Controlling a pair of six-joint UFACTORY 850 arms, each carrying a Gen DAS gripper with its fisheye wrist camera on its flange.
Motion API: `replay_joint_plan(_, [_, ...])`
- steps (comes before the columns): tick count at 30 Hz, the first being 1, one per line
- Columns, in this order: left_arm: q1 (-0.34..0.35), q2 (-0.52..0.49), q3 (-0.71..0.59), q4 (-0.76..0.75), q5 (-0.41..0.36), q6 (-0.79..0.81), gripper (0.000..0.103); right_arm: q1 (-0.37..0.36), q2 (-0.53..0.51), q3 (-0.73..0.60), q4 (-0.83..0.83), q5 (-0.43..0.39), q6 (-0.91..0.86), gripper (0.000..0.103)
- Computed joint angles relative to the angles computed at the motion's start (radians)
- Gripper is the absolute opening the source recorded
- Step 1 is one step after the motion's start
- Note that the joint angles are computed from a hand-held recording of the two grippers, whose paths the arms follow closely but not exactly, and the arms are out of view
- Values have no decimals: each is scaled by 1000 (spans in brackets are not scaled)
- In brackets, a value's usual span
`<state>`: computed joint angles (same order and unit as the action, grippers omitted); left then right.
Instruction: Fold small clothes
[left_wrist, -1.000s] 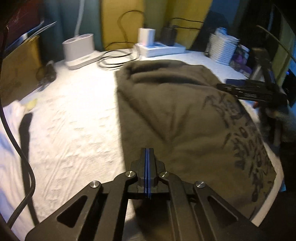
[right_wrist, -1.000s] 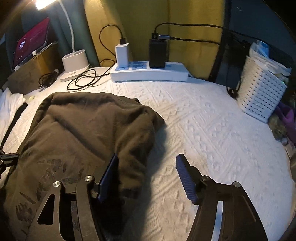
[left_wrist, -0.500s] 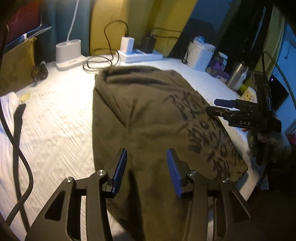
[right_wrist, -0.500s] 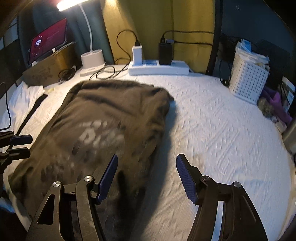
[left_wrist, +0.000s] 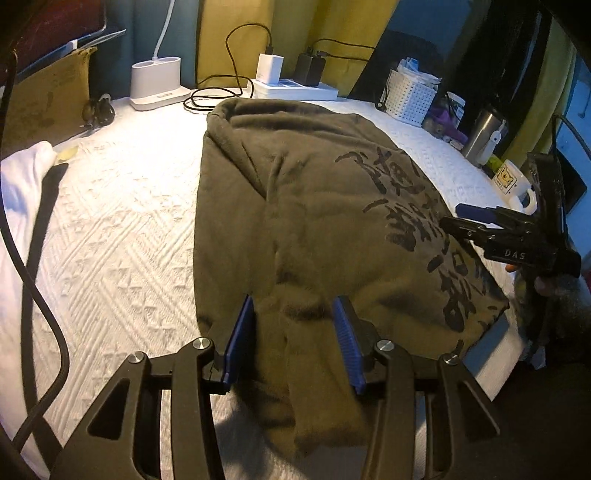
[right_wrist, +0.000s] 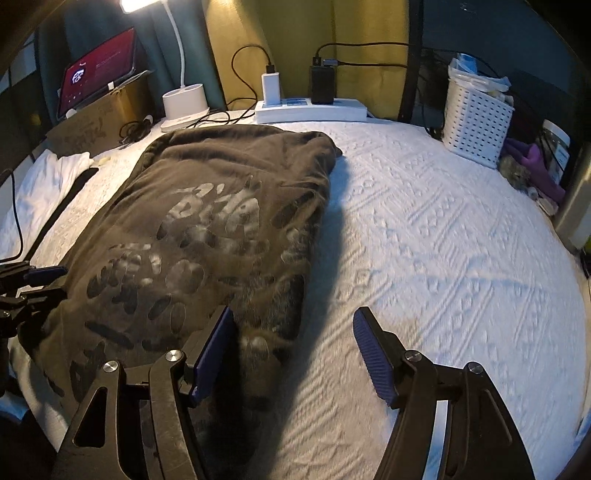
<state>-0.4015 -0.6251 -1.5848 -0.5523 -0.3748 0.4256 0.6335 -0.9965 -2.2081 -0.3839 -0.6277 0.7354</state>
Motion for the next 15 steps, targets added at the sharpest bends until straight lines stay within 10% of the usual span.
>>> replay_joint_plan(15, [-25,21,10,41,-6,-2,55,18,147,235,-45,123,71,77])
